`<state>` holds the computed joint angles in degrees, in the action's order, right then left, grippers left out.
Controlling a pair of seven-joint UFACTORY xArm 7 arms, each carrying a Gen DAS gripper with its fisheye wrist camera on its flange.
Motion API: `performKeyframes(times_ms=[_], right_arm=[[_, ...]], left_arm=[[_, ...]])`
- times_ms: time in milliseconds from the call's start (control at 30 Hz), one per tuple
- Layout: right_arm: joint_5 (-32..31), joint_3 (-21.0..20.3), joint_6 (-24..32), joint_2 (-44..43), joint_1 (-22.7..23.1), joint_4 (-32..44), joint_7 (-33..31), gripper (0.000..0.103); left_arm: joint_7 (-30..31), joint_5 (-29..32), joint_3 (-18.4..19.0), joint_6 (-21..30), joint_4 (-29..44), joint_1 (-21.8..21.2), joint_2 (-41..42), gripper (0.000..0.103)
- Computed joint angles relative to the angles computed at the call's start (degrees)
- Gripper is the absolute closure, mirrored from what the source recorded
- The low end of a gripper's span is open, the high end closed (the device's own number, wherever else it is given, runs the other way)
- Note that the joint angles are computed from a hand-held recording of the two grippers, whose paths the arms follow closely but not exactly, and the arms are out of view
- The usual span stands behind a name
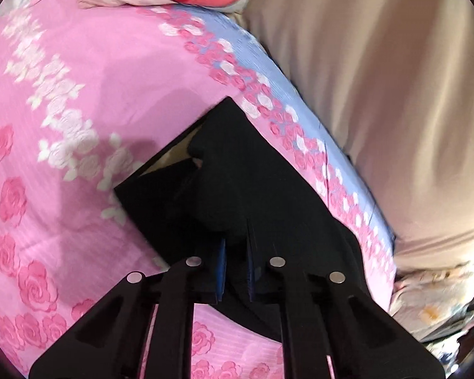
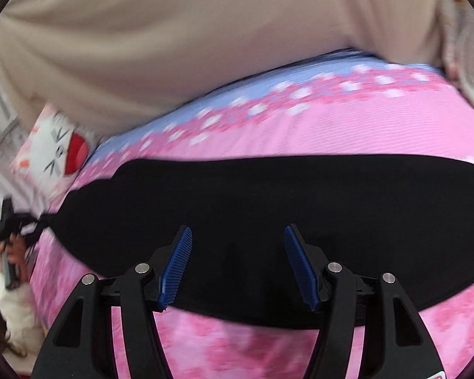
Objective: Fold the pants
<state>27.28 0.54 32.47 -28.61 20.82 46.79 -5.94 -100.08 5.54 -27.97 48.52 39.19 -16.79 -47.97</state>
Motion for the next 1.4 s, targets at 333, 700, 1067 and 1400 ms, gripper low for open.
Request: performKeyframes(times_ms=[333,700,1067,1400], right_arm=[[1.42,2.52,-1.69,3.00,3.41,1.88,-1.13,0.043],[5.66,-1.82,0.75,4.51,5.01,2.31,-3.62,0.043],[11.44,2.04,14.10,32.99,5.30,37.56,-18.04,0.034],[-10.10,10.14,20.54,56.91,6.76,66.87,-11.67,0.092]], left_arm=[[10.88,11.40,0.52,-4.07,14.49,7.96,5.92,0.097],[1.71,-4.18,-3.38,8.36,-3.62,-1.81,-3.88,0.094],[-2.56,5.99,-11.20,25.70,12.75,5.43,-0.85,0.094],[5.19,14.04,-11.73,18.62,21.66,6.88,16.44,0.051]])
